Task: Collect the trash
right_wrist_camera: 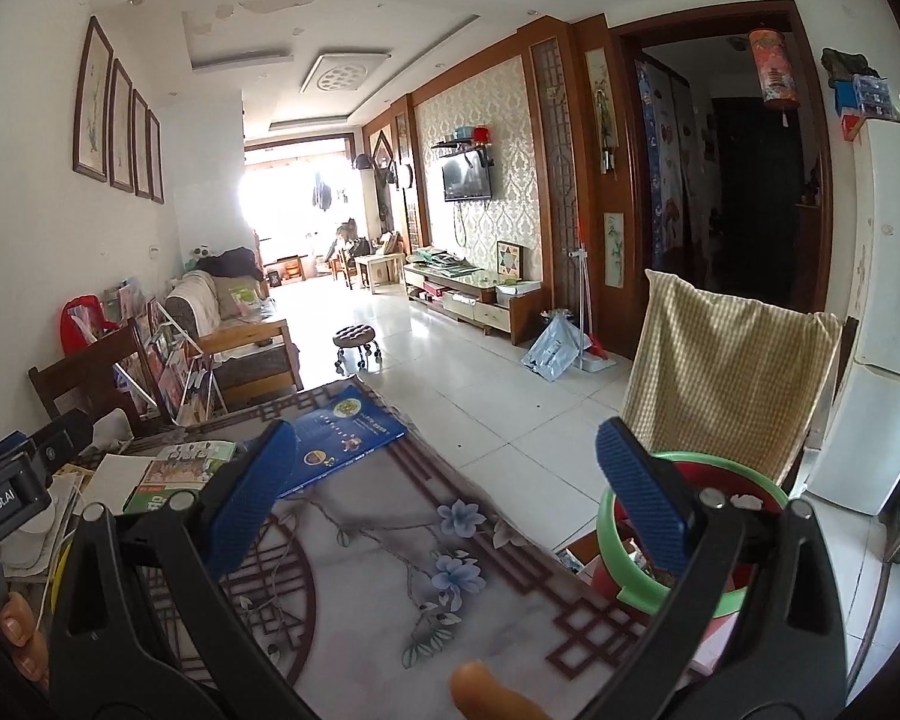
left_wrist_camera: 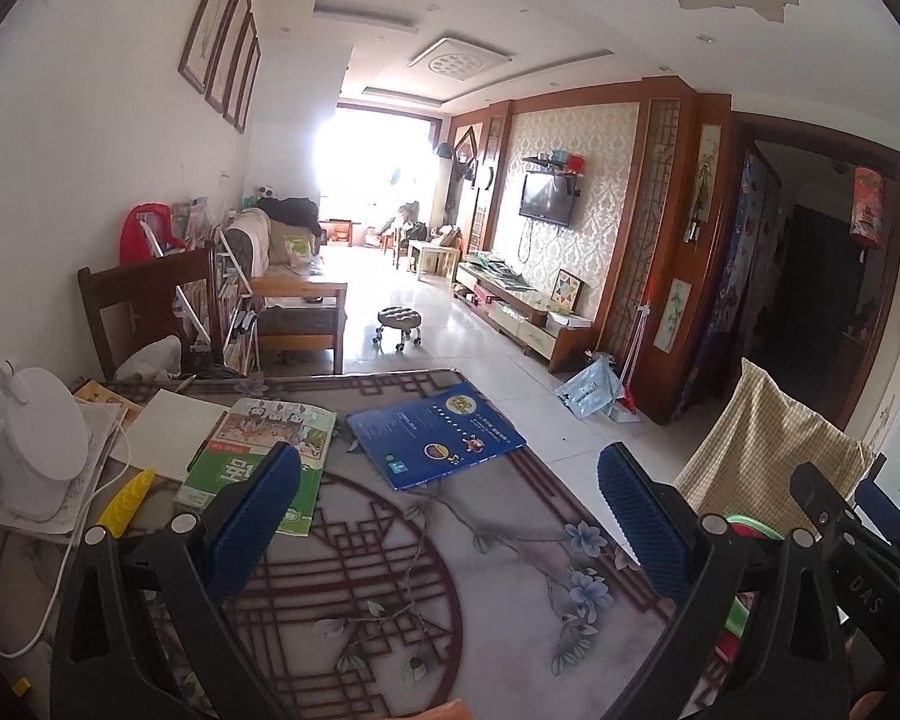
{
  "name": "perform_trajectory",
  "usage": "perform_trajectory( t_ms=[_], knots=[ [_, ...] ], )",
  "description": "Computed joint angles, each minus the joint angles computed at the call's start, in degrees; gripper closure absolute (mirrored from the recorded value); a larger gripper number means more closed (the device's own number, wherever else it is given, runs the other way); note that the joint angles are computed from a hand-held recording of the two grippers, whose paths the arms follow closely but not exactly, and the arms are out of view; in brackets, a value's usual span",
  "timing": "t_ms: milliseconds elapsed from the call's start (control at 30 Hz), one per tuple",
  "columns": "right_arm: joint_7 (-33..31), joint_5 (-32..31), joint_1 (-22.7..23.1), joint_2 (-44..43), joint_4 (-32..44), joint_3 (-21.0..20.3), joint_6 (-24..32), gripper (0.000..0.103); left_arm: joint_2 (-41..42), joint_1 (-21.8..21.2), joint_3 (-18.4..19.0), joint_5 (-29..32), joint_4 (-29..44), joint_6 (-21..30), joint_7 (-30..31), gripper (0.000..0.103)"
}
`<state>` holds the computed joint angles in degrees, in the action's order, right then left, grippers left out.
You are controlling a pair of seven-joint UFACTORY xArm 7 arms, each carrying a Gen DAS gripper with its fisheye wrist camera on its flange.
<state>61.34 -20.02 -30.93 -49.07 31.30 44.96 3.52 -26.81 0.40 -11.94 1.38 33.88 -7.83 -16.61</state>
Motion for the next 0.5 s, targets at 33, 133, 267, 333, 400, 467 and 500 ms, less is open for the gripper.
perform_trajectory(
  t_ms=[33,133,267,333,400,467,500],
  knots=[
    [-0.02,0.04,0.12,0.09,0.06,-0.11,0.37,0.005,0.08,-0.13,0.06,0.01,0.11,0.18,-0.01,0.008],
    [0.06,-0.03,0.81,0.06,-0.13,-0.58,1.09,0.005,-0.04,-1.44,1.35,0.05,-0.07,0.92,0.29,0.008],
    [0.41,-0.41,0.97,-0.34,-0.39,-0.65,1.39,0.005,-0.70,-1.75,2.02,-0.06,-0.67,1.71,0.21,0.008],
    [0.40,-0.64,1.28,-0.18,-0.27,-0.68,1.69,0.005,-0.87,-1.57,2.08,-0.07,-0.68,2.22,0.06,0.008],
    [0.29,-0.87,1.77,0.14,-0.29,-0.98,1.73,0.005,-0.98,-1.60,2.27,-0.05,-0.64,2.57,-0.04,0.008],
    [0.26,-1.08,2.07,0.23,-0.34,-1.14,1.69,0.005,-1.22,-1.39,2.18,0.07,-0.73,2.82,-0.16,0.008],
    [0.24,-1.17,2.20,0.27,-0.35,-1.20,1.69,0.005,-1.29,-1.34,2.18,0.16,-0.73,2.89,-0.16,0.008]
  ],
)
